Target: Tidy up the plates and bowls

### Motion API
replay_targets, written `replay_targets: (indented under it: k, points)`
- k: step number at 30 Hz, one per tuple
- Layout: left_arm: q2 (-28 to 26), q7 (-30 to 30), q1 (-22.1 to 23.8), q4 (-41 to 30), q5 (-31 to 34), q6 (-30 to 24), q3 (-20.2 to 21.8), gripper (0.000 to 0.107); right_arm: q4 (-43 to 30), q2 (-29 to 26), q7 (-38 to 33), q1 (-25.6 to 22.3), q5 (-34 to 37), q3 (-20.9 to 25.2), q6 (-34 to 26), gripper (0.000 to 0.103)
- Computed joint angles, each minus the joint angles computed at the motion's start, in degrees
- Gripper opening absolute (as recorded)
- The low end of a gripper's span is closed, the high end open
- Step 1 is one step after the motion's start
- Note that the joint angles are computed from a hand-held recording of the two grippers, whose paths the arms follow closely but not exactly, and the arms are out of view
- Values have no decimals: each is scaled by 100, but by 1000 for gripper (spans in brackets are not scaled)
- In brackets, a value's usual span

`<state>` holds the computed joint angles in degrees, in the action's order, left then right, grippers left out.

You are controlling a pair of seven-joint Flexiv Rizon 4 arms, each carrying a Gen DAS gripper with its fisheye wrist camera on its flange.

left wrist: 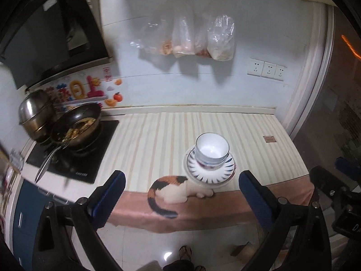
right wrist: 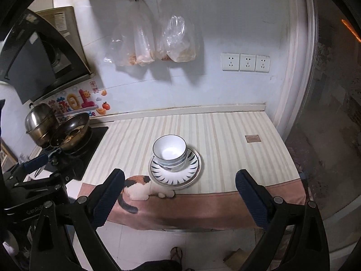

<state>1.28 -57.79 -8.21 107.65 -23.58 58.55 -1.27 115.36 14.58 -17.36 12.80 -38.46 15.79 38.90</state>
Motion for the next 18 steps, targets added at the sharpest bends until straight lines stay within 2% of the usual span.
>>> replay_targets:
  k: [3, 7, 18]
  points:
    - [263, -178, -4, 199, 98, -73, 69, 103, 77, 208, -42, 54, 41, 123, -200, 101]
    - [531, -81, -25, 408, 108, -75, 145, 103, 113, 455, 36, 103, -16, 328, -567, 101]
    - [838, 404, -27, 634, -246, -198, 322, 103, -53, 560, 413, 215, -234, 548, -1080, 101]
